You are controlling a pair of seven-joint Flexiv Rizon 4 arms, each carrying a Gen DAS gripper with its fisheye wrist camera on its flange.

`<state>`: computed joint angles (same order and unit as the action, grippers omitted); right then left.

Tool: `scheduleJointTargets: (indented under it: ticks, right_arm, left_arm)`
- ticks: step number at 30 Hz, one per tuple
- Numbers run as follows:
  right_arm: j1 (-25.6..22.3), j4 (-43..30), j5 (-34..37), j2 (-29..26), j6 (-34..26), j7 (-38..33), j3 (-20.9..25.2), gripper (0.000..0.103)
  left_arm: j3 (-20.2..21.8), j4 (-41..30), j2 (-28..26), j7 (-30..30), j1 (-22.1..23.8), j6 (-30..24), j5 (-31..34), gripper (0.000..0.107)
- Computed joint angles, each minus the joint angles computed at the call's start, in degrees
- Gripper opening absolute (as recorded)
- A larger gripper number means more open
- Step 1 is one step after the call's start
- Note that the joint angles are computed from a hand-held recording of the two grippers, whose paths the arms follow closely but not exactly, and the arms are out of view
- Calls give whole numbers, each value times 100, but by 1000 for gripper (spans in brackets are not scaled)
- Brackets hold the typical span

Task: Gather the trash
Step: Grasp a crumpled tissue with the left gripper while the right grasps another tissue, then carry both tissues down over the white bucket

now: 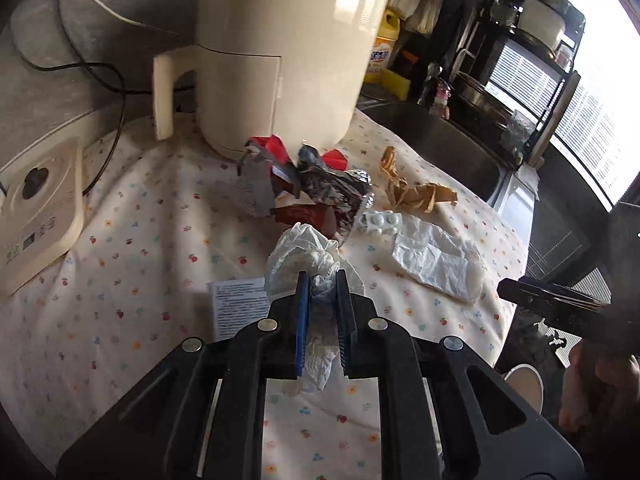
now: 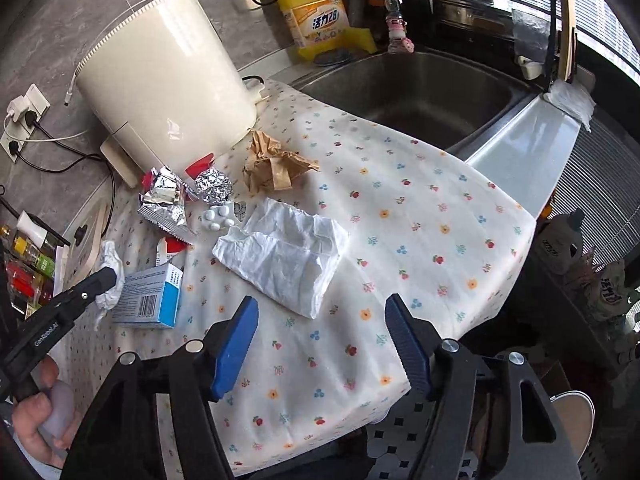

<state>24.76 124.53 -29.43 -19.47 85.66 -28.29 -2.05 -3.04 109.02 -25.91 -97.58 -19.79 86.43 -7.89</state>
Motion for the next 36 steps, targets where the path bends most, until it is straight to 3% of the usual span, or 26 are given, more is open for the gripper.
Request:
scheduleJointTargets:
  ticks: [5,9,11,13,14,15,19,26,36]
  right_arm:
    - [-44,-540,113,-497,-309,-308,111,63]
    - [193,-825,-126,-741,-572,-243,-172,64]
    - [244,-961,-243,-824,-645,-260,-222,59]
    - [254,-1074,-503,-865,-776,-184,-243,30]
    - [81,-1197,-226,-959,-746,-518,26,6]
    - [-24,-1321,65,-1043,-776,-814,234,3]
    - [151,-1266,-152,-961,-560,-870,148,3]
    - [138,-925,101,-635,-242,-1399,443,2]
    - [217,553,67,483,526,-1289,-34,2]
  left_arm:
    - [565,547,379,-555,-145,107,139,13]
    - [1146,812,628,-1222,-423,-41,546,13]
    - [1469,872,752,-1640,-599,-139,899,13]
    - [1767,929,888,-2091,-775,-208,1290,13]
    - [1898,945,950,-2331,-860,-239,1489,13]
    - [2002,983,1017,-2570,-924,-256,1670,13]
    - [2209,1106,1273,-3392,-1057,-407,2322,13]
    - [2222,1032,1637,-4666,-1209,-878,3431,13]
    - [1332,737,1732,-5460,-1149,-1354,4184,13]
